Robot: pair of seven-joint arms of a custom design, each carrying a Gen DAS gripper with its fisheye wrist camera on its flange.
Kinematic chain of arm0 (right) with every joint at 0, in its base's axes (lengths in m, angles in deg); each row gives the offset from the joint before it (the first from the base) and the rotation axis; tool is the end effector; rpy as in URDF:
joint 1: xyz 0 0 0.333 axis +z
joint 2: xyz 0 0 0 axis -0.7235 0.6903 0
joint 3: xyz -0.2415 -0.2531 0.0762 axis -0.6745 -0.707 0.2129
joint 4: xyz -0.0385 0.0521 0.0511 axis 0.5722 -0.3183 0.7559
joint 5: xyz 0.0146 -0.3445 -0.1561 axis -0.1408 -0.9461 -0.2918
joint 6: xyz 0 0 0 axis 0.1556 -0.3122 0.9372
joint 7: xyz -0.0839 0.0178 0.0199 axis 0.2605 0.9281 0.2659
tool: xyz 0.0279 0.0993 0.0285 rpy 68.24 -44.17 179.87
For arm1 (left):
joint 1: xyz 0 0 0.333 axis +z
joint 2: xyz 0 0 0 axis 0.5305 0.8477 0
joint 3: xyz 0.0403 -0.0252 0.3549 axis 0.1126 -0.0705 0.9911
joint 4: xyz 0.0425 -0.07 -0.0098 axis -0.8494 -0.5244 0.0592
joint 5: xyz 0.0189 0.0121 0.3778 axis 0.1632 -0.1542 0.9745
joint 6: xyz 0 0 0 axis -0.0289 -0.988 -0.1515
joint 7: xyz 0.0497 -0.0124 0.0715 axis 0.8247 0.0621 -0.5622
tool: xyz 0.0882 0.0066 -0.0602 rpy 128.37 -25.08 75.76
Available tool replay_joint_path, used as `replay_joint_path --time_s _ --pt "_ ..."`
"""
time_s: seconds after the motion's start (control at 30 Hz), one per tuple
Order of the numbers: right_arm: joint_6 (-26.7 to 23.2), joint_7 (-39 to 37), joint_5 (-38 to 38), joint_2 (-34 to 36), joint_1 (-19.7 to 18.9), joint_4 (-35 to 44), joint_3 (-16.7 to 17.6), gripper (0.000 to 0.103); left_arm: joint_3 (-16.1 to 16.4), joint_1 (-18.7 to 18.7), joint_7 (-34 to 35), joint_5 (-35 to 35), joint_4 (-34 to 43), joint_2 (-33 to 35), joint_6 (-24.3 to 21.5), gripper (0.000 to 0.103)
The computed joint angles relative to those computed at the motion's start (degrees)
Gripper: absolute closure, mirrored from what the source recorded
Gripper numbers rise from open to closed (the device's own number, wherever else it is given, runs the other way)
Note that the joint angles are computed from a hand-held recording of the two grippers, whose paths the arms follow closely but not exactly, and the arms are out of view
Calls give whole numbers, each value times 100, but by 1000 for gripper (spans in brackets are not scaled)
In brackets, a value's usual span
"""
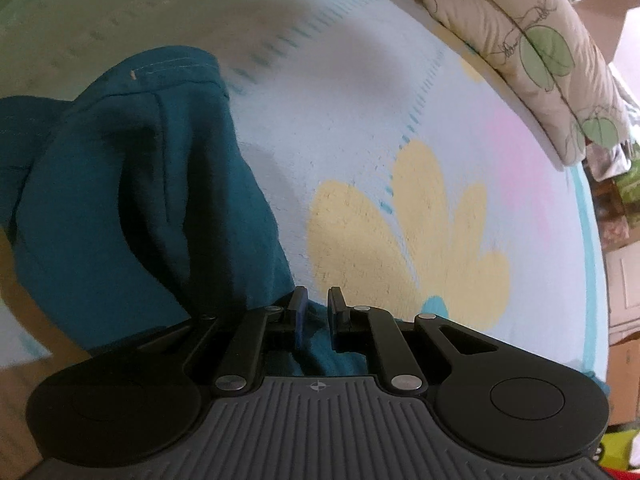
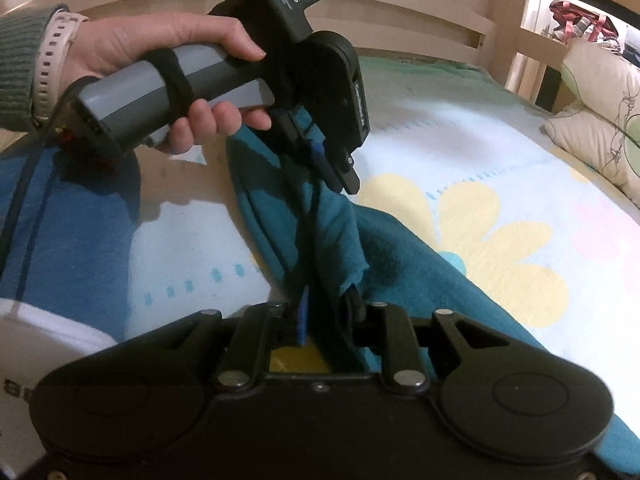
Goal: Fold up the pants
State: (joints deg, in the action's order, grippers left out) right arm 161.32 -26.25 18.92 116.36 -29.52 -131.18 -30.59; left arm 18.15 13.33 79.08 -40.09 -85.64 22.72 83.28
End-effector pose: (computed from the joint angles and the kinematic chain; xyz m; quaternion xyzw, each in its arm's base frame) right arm 0.6596 0.3837 0.3804 -0.9044 0.1102 -0.0887 0.4024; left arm 0.6619 -0.3203 0.4230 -0.8890 0.3871 -0.2414 0.0393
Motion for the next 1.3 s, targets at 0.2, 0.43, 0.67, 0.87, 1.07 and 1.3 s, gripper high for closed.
replay_joint_path --time_s 0.2,0.43,0.67,0.87,1.07,1.3 --pt "-408 962 -228 -77 110 23 -355 72 -4 -1 58 16 16 15 -16 91" --pt "-983 2051 -572 270 144 613 -512 69 5 -9 105 21 80 41 -74 91" --pt "-2145 3420 -497 1295 119 2418 -386 57 -3 -36 213 46 253 103 -276 91" --pt "-2392 4125 -544 1974 225 3629 -356 56 225 -236 334 637 372 -141 -774 91" --pt "-2418 4405 -638 2233 259 4102 -325 57 21 77 990 498 412 -295 -1627 91" --pt "-2526 4763 -926 2577 443 4775 -455 87 -271 419 1972 -264 293 -254 -2061 91"
